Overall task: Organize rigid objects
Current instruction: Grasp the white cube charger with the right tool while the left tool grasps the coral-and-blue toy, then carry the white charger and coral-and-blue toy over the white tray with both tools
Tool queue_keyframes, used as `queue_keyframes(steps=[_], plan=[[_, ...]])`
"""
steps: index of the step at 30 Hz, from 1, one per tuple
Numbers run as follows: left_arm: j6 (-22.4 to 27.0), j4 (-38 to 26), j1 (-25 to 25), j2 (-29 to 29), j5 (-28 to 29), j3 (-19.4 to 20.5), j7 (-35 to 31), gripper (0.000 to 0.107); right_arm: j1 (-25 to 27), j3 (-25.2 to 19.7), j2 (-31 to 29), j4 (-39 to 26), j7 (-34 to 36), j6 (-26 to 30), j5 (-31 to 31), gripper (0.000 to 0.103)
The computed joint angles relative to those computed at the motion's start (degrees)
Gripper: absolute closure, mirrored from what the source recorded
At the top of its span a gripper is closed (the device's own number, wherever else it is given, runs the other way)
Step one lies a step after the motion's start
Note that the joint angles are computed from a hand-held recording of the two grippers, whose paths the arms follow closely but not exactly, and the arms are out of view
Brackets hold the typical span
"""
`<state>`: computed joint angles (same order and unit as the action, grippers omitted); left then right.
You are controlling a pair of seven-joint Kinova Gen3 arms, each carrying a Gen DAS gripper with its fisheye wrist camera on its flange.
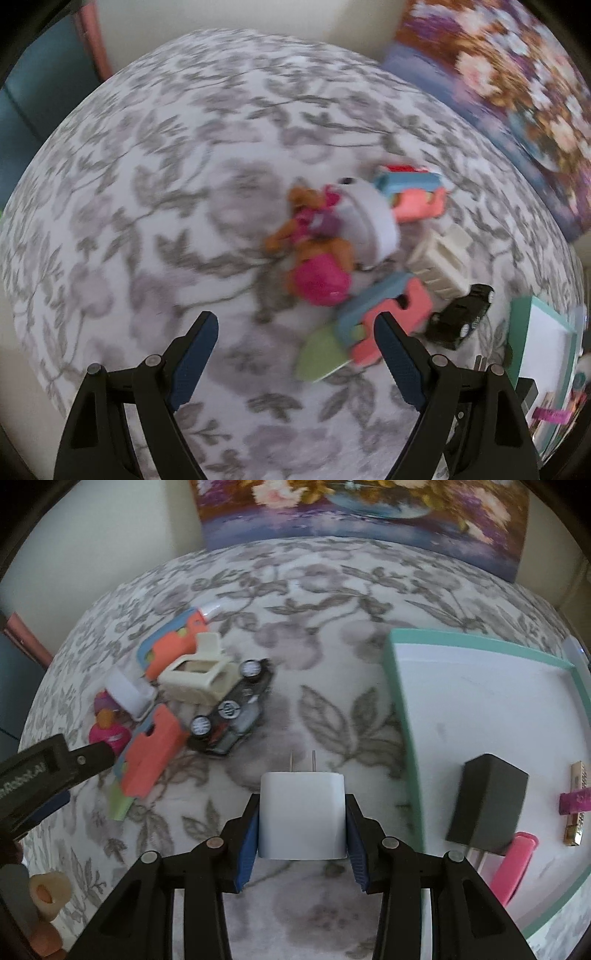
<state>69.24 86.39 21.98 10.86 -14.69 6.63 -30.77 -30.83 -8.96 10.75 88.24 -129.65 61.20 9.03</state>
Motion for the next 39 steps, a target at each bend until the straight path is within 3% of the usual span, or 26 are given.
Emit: queue_keyframes(steps=[15, 28, 30, 33, 39], plan=[[-4.59, -2.47, 4.88, 4.8, -5.22, -0.66, -0.44, 0.021, 3.35, 0.32, -1.15, 1.0, 3.3, -0.44, -3.86, 0.058], [-1.2, -4.79, 6.7, 7.03, -5.9, -1.22, -2.9, 0.021, 3.54, 0.41, -0.88, 0.92, 3.7, -0.85, -4.56, 0.058], [-1.47, -4.6, 6.25, 6.88, -4.97, -1.18, -3.33, 0.022, 3.41, 0.39, -0.87, 0.92, 3.53, -0.8, -4.34, 0.058], [-1.69, -4.48, 5.76, 6.65, -3.82, -1.01, -4.2, 0.037, 3.32, 0.39, -0.79, 0.82, 3.37, -0.73, -4.24, 0.058], [-0.63, -5.15, 5.55, 6.63, -2.12, -0.59, -6.05, 0.037, 2.99, 0.32, -0.69, 0.92, 3.29, -0.76, -3.64, 0.058]])
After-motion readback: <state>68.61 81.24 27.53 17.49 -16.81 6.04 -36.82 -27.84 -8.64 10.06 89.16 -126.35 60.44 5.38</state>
